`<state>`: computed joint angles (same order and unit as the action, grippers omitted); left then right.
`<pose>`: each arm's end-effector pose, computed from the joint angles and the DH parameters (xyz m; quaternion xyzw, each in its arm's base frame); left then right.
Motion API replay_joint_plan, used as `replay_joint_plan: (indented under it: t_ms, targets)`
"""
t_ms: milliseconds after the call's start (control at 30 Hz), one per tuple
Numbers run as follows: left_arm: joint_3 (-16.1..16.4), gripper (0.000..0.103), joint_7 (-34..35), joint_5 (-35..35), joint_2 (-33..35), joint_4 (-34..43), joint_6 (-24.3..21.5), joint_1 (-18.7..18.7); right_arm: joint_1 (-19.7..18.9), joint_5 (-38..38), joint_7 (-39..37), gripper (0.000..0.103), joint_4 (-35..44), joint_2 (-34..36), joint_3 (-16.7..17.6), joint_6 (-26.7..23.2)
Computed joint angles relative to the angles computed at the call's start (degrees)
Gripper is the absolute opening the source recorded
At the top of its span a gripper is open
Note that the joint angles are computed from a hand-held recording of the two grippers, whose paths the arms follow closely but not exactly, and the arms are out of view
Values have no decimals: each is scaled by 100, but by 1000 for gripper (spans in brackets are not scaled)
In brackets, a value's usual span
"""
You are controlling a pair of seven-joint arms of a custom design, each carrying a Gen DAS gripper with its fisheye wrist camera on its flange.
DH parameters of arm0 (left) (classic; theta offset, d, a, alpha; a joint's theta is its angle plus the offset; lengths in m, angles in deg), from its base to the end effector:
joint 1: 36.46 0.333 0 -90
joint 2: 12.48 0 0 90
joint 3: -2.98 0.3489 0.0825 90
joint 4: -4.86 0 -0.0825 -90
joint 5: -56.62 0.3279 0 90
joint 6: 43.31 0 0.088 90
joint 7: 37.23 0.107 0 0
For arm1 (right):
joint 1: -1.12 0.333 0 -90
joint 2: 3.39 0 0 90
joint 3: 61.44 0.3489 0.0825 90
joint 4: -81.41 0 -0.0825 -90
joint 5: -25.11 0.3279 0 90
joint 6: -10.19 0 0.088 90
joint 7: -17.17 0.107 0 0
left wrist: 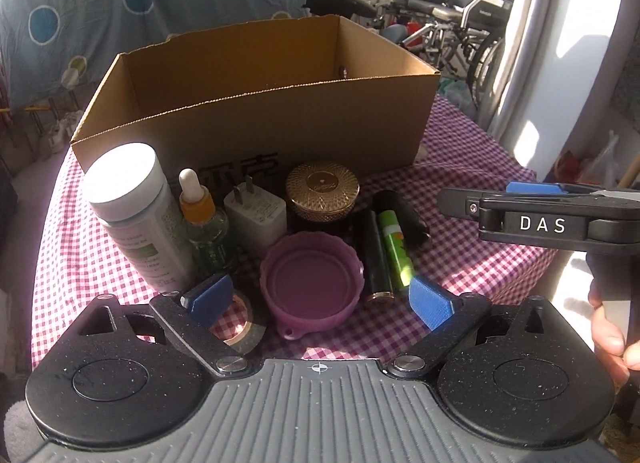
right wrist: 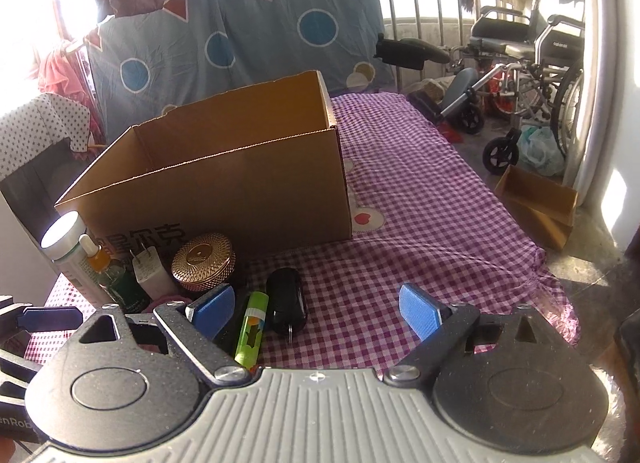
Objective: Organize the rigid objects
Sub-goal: 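Reach the right gripper to the small black oval object and close on it, then lift the black oval object with the right gripper and carry it over the box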
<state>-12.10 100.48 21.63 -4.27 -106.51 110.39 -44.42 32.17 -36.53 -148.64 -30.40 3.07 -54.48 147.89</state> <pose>0.5502 -0.2046 0.5343 -0.3729 0.8565 -0.3383 0.1136 0.4541 0.3434 0.5197 -0.4823 0.7662 -0.2928 0.3074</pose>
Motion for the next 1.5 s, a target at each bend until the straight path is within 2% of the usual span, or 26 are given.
replay_joint_plan:
  t_ms: [100, 200, 267, 367, 600, 833, 1033, 1167, 1300, 1500]
  targets:
    - [-70, 92, 73, 3, 140, 178, -158, -36, -166, 126, -145, 69, -53, 74, -103, 445]
    - [-124, 80, 138, 125, 265, 314, -296, -89, -283, 271, -373, 64, -90, 168, -188, 818]
    - [-164, 76, 188, 185, 334, 375, -342, -115, -370, 479, -688, 60, -107, 249, -235, 1109]
    - [-228, 69, 254, 234, 438, 470, -404, -147, -439, 873, -1256, 47, -82, 384, -296, 1428]
    - [-267, 58, 290, 336, 513, 593, -666, -177, -424, 1296, -2016, 38, 39, 524, -477, 1870]
    - [-277, 51, 320, 373, 520, 601, -635, -209, -500, 2036, -2636, 37, 28, 578, -599, 2425]
    - [-287, 48, 308, 377, 531, 624, -624, -208, -499, 2818, -3597, 28, 279, 861, -593, 2383]
    - [-296, 48, 326, 346, 494, 604, -601, -203, -278, 2760, -3449, 21, 202, 769, -813, 2253]
    - [-313, 48, 444, 249, 444, 578, -635, -197, -190, 2428, -2748, 19, -269, 408, -925, 2279]
    - [-354, 48, 512, 250, 553, 801, -1087, -277, -462, 1797, -1332, 19, -1182, -250, -753, 2618]
